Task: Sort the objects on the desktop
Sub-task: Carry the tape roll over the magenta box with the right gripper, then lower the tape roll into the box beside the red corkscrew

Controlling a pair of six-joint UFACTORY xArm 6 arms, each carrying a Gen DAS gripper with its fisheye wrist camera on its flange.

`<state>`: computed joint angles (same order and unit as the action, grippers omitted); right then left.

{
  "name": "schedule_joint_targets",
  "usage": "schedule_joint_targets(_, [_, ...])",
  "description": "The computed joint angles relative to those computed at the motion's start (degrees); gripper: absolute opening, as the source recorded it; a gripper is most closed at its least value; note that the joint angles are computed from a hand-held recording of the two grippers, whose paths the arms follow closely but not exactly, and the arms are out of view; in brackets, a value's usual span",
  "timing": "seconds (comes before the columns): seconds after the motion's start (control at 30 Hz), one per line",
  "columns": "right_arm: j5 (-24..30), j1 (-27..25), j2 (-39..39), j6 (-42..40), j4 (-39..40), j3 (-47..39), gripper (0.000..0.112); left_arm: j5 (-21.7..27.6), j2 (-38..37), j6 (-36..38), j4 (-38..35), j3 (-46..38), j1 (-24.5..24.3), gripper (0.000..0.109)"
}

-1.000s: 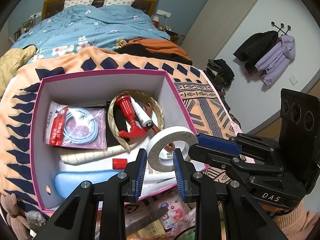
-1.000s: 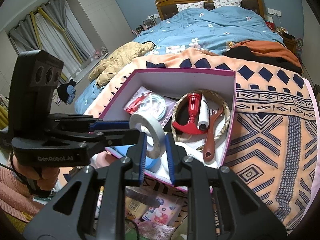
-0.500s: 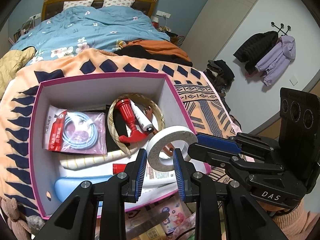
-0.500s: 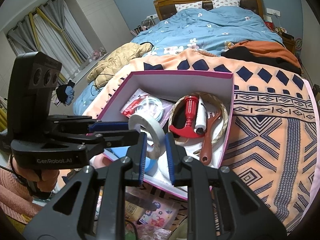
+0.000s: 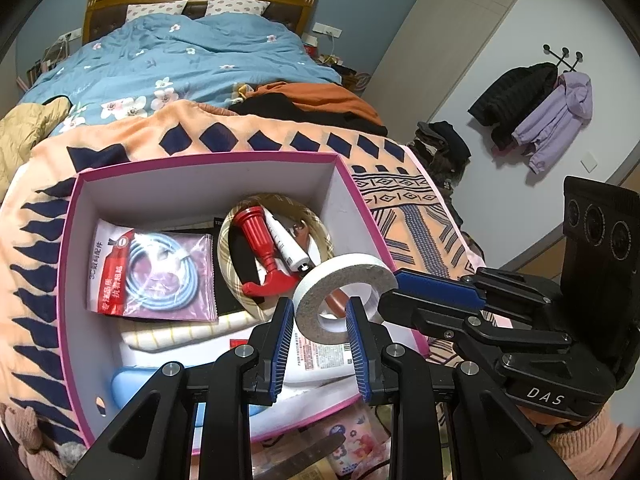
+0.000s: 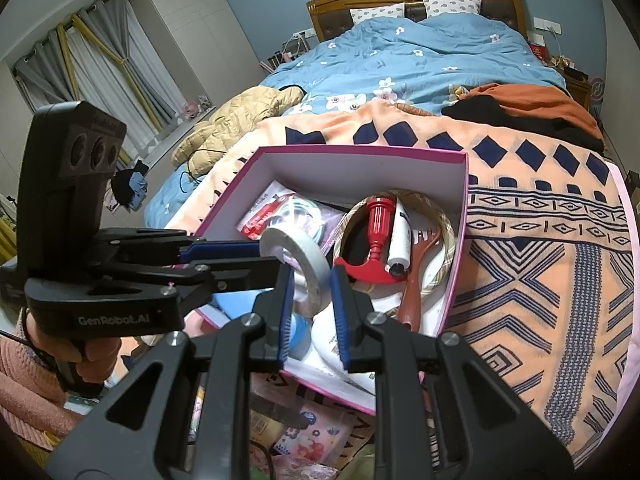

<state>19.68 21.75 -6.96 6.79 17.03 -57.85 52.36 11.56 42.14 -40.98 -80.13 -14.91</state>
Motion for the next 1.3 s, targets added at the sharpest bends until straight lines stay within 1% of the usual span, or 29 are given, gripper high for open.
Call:
schedule_joint_targets(0.73, [0.2, -1.1, 2.6, -0.6, 0.5, -2.1, 0.022, 0.2, 3.9, -0.8, 0.0, -3.7, -0.3, 0.026])
schedule_joint_targets(1.3, [0.3, -1.7, 4.0, -1.6, 0.9, -3.2, 0.022, -1.5, 5.1, -1.6, 0.3, -5.0, -0.9, 0.026])
